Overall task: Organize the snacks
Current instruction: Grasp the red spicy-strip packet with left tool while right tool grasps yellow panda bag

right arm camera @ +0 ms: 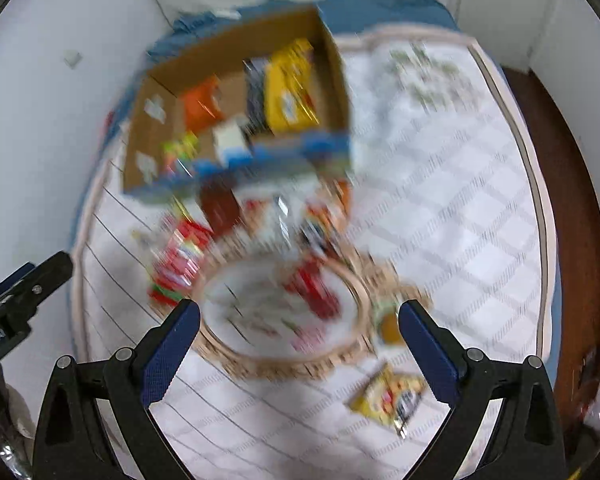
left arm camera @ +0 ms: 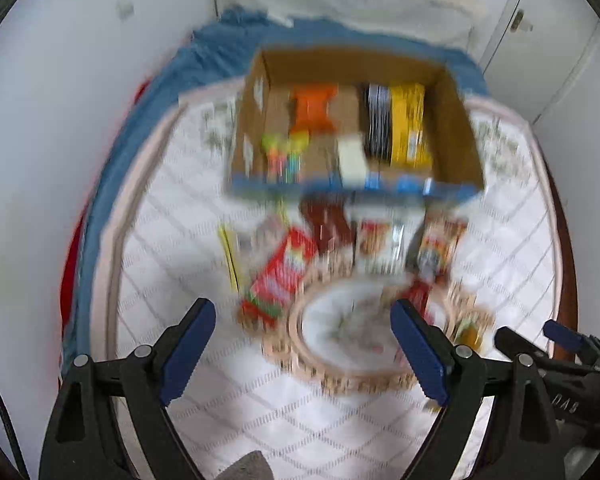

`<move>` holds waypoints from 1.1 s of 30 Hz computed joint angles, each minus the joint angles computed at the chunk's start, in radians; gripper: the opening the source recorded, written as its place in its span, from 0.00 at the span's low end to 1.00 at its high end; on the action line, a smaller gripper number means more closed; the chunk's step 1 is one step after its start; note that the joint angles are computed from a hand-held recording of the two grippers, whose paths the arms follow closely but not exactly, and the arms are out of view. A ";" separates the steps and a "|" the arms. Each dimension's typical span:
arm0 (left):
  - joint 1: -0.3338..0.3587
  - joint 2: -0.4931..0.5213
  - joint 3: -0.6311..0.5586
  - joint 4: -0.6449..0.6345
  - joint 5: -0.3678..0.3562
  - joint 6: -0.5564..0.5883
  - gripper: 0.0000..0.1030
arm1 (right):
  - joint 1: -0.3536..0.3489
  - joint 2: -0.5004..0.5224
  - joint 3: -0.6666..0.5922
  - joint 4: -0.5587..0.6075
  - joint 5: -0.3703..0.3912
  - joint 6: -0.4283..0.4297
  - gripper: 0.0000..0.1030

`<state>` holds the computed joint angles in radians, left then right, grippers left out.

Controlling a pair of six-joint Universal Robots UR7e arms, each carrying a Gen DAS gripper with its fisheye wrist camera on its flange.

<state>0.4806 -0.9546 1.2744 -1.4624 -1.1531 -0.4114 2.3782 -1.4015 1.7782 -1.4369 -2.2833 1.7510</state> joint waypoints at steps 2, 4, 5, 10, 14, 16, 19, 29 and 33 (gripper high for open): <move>0.000 -0.027 0.071 0.026 -0.021 -0.032 0.87 | -0.006 -0.031 0.070 -0.017 0.076 0.019 0.98; 0.000 -0.048 0.134 0.041 -0.035 -0.057 0.87 | -0.011 -0.069 0.141 -0.039 0.144 0.053 0.98; 0.001 -0.057 0.164 0.047 -0.049 -0.068 0.87 | -0.013 -0.091 0.185 -0.059 0.175 0.079 0.98; 0.005 -0.079 0.260 0.058 -0.069 -0.107 0.87 | -0.054 -0.214 0.381 -0.146 0.279 0.183 0.98; 0.010 -0.074 0.293 0.064 -0.060 -0.123 0.87 | -0.091 -0.243 0.475 -0.230 0.315 0.190 0.98; 0.014 -0.070 0.300 0.066 -0.052 -0.129 0.87 | -0.113 -0.239 0.510 -0.273 0.328 0.175 0.98; 0.022 -0.057 0.290 0.081 -0.036 -0.146 0.87 | -0.140 -0.217 0.555 -0.347 0.351 0.147 0.98; 0.048 0.070 0.181 0.086 0.162 -0.039 0.87 | -0.120 -0.149 0.559 -0.469 0.300 0.136 0.65; 0.062 0.153 0.153 0.047 0.261 0.059 0.87 | -0.143 -0.132 0.546 -0.548 0.264 0.053 0.65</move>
